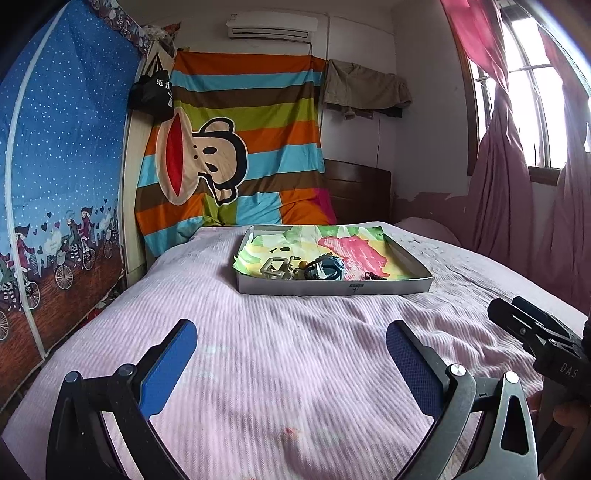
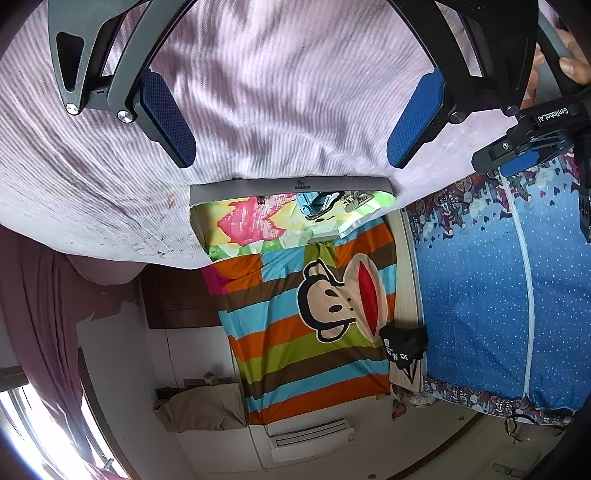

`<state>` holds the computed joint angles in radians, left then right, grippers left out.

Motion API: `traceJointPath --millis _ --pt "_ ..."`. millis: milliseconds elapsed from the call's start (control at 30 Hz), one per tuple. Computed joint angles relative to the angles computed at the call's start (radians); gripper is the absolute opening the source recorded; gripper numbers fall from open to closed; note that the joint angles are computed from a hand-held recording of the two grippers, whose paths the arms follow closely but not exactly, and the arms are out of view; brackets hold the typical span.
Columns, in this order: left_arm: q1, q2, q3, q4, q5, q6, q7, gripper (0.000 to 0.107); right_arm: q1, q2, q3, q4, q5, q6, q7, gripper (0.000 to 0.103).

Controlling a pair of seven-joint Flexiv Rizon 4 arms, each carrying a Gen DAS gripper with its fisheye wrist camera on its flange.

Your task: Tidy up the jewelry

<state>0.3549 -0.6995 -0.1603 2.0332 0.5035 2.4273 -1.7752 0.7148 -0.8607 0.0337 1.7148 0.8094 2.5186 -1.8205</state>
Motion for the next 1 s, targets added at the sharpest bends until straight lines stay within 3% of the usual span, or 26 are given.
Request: traceJointPath --millis 1000 --pt "0.035 -0.007 -0.020 -0.007 0.013 -0.039 -0.023 0.103 0.003 -0.037 0.003 -0.046 0.038 -0.019 -0.035 0.102"
